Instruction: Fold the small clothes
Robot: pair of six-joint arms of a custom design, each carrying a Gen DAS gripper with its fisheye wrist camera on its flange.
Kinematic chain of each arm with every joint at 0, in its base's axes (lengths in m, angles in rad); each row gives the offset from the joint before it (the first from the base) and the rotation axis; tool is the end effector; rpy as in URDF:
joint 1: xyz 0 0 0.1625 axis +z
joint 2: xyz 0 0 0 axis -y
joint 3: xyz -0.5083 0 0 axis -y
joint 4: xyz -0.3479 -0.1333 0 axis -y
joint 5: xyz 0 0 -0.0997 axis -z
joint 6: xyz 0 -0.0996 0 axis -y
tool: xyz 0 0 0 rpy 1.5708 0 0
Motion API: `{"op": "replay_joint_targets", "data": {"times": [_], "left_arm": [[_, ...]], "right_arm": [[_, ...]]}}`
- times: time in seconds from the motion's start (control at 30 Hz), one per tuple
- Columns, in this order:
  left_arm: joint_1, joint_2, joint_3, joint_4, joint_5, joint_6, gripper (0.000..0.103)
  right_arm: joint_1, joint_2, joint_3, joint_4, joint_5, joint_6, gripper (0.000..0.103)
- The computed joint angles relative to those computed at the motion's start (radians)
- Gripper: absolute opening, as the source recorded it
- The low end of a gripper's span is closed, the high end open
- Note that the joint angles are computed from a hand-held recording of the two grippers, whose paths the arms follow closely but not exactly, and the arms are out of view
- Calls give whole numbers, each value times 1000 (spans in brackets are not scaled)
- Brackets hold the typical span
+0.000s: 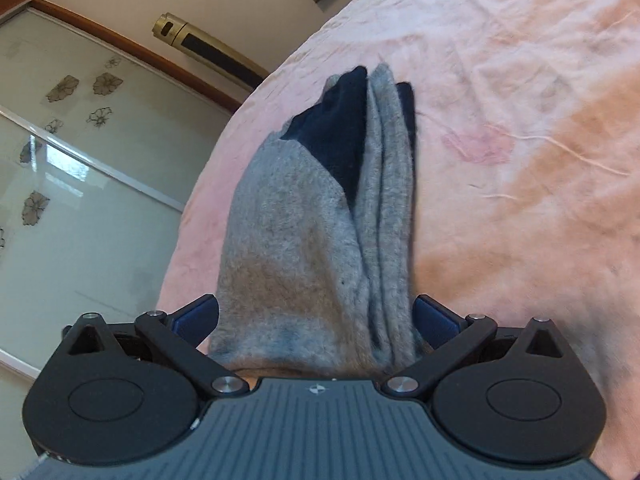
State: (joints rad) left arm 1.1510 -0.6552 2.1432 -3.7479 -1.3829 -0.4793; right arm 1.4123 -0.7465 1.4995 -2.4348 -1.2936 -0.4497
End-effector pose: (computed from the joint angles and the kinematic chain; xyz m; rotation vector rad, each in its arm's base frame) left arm -0.0940 -0.5833 0.1134 0.1795 -2.8212 1.0288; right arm 0.0423 -0.7528 0.1856 -0.4426 2.8638 -0.2746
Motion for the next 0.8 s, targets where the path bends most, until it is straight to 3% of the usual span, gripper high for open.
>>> {"op": "replay_joint_targets", "data": {"times": [0.03,0.07,0.13,0.23,0.33,0.4,0.43,0.47,0.5,0.57,0.63,0.7,0.8], "left_arm": [[3,-3,-16,65,15,-7,24],[10,0,-28,100,24,-15,14],[25,-1,-26,93,-8,-28,11],[-29,-11,23,32,52,37,10],[-59,-26,73,16,60,102,11],[-71,-13,83,43,145,132,13],[-69,-7,98,3,144,140,15],[-68,-11,115,-21,136,120,16],[-83,-24,130,-23,161,92,23],[-152,-20,177,-139,300,125,43],[-215,22,178,-314,426,297,95],[-233,49,99,-330,480,460,100],[-198,85,-87,-151,500,572,100]], "right_arm": [[2,11,-16,26,4,-17,90],[8,20,-32,51,-22,-27,58],[19,26,-41,50,-95,-35,22],[10,-7,-14,60,-66,-85,22],[-3,-63,45,84,-35,-172,22],[-5,-68,84,49,-110,-204,26],[-11,-70,95,34,-105,-206,24],[-26,-72,88,59,-61,-174,33],[-30,-77,90,49,-41,-127,40],[-27,-106,135,-97,2,-86,77],[-10,-113,152,-228,53,-85,79],[25,-85,103,-238,67,-68,80],[82,-3,-6,-222,11,-64,96]]}}
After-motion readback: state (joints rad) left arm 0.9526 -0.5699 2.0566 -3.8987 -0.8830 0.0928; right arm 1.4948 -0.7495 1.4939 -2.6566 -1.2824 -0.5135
